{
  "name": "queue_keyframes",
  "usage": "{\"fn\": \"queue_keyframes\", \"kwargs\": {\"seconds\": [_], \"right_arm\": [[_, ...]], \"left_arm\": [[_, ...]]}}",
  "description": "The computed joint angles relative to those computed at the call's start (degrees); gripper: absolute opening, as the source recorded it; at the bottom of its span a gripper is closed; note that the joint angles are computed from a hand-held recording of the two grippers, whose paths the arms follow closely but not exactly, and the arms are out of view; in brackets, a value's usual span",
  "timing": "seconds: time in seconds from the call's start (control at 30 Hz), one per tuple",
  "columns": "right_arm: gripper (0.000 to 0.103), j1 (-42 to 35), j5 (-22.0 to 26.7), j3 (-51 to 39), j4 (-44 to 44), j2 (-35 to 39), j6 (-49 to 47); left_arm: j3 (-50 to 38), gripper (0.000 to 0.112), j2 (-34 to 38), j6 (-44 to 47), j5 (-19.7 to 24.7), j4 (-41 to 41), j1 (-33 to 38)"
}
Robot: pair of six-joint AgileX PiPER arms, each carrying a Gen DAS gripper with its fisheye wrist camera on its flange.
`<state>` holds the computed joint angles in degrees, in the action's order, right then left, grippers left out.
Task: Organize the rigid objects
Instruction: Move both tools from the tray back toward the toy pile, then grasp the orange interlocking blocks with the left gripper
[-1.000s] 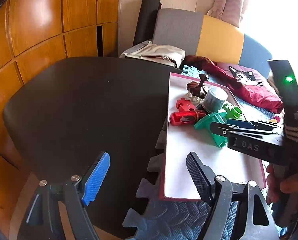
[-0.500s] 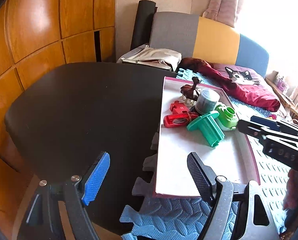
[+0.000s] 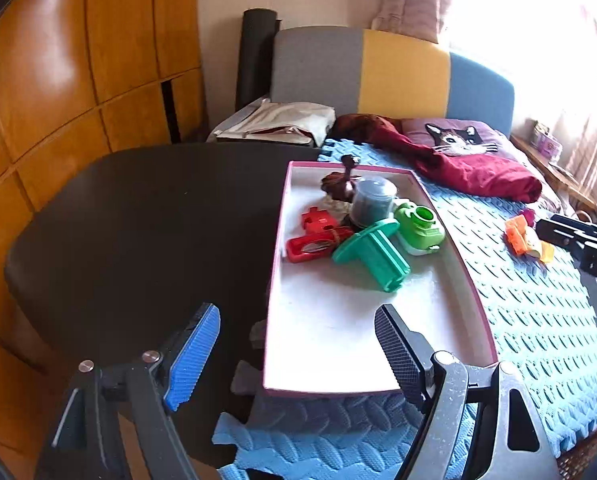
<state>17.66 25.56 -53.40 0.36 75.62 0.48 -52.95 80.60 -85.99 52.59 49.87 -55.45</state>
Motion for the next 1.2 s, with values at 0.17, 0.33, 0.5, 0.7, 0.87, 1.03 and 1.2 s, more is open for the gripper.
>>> {"fn": "queue_keyframes", "kwargs": {"seconds": [0.17,0.33,0.5,0.7,0.87,1.03,1.2], "right_arm": [[0.045,-9.83,-0.08,2.23,4.74,-1.80,-6.98],[0.045,-19.80,-2.81,4.60,6.56,-2.06,-12.68],[0.045,-28.67,-6.81,7.46,8.83,1.15,-14.17],[0.045,-34.06,-3.61,4.19,12.47,4.32,-13.60],[0.045,-34.83,-1.79,2.92,8.73,6.19,-8.49],[0.045,-35.90,-0.44,2.22,7.32,7.37,-5.66],[0.045,-36.38,0.41,1.79,6.48,7.67,-4.03]], "left_arm": [[-3.12,0.081,2.33,2.04,0.42,-0.38,-1.25],[-6.95,0.081,5.29,4.58,0.85,-0.50,-2.68],[-11.94,0.081,9.23,8.46,0.57,-1.39,-3.91],[-17.63,0.081,14.14,12.95,-0.26,-3.69,-4.49],[-21.81,0.081,17.95,15.89,-0.80,-5.25,-4.93],[-25.44,0.081,21.19,18.64,-0.69,-6.46,-5.61],[-28.31,0.081,23.53,21.44,-1.19,-8.26,-5.56]]}}
